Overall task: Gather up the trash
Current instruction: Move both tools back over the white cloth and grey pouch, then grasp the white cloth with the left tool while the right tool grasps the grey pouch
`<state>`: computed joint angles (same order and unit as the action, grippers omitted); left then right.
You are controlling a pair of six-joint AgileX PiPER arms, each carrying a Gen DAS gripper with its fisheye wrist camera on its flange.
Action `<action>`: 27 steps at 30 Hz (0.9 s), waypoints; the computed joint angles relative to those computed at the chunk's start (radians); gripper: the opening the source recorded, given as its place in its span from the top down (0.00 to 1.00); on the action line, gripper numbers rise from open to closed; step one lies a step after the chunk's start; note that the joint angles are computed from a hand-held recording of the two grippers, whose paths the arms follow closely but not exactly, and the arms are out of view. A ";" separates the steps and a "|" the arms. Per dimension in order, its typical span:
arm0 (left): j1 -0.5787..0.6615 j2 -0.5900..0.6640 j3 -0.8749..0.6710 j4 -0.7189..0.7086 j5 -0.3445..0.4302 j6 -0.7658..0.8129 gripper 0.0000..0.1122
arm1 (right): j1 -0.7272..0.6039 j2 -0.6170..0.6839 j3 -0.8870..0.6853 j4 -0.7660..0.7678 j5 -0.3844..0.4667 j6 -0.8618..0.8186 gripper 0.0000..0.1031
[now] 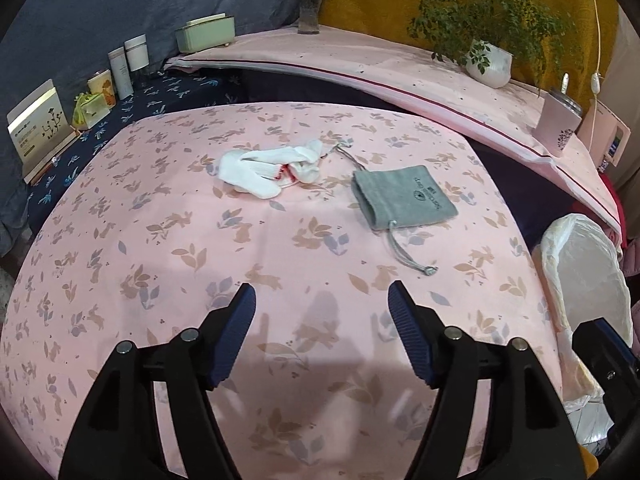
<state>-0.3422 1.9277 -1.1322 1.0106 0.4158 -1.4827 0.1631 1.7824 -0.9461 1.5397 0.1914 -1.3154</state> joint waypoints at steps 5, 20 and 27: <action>0.072 0.001 0.002 0.014 -0.009 0.007 0.34 | 0.059 0.055 -0.071 -0.183 -0.009 0.192 0.59; 0.227 0.147 -0.237 -0.180 -0.003 0.323 0.25 | 0.210 0.288 -0.434 -0.962 0.051 0.974 0.59; 0.264 0.277 -0.439 -0.356 0.035 0.548 0.25 | 0.231 0.456 -0.693 -1.146 0.163 1.176 0.59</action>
